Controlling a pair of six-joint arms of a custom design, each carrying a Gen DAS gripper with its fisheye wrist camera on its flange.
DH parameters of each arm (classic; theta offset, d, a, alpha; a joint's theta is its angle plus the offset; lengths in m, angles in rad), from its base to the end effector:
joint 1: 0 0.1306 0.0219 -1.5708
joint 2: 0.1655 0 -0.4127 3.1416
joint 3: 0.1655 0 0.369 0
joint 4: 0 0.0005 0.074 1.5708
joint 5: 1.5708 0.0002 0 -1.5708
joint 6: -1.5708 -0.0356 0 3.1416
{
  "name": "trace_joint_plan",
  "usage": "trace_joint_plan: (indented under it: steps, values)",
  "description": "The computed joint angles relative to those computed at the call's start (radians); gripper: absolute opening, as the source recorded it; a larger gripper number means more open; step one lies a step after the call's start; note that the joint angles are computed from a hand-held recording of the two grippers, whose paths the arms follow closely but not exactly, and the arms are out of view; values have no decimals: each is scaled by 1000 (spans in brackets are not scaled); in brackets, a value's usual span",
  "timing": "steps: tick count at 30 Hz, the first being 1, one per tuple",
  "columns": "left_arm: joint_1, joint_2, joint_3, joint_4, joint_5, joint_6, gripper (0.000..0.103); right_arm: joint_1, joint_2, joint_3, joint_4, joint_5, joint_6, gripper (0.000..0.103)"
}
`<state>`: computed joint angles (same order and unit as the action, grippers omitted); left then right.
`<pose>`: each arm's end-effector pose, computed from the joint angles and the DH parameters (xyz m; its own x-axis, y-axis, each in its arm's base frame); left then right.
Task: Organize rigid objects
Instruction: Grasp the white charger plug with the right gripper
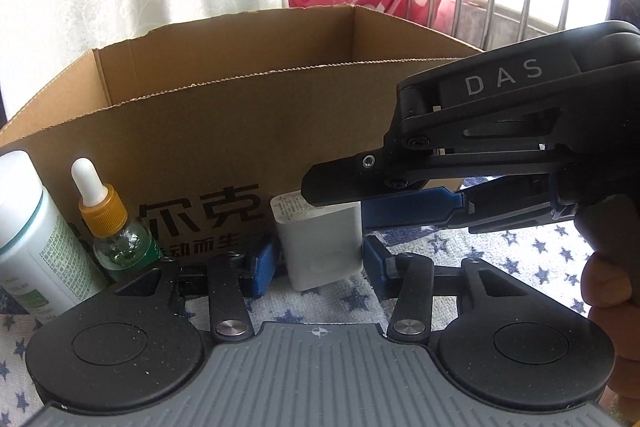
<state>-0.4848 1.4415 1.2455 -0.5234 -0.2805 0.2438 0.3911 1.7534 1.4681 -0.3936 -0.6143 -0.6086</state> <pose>0.4291 -0.2154 0.3997 -0.6294 0.0694 -0.7740 0.1151 0.9933 -0.0046 0.5442 0.2460 0.3498 -0.8915 0.1378 -0.4316 -0.2639 0.6164 0.7419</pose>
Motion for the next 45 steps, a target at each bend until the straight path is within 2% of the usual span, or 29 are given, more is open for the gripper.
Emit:
trace_joint_plan:
  steps: [13,19,45]
  values:
    - [-18,-23,-6,-23,1,1,45,15,-12,14,-60,41,38,43]
    - [-30,-38,-21,-36,-5,0,45,19,-37,-17,-63,39,39,43]
    - [-23,-38,-25,-41,13,13,46,35,-34,4,-94,71,62,43]
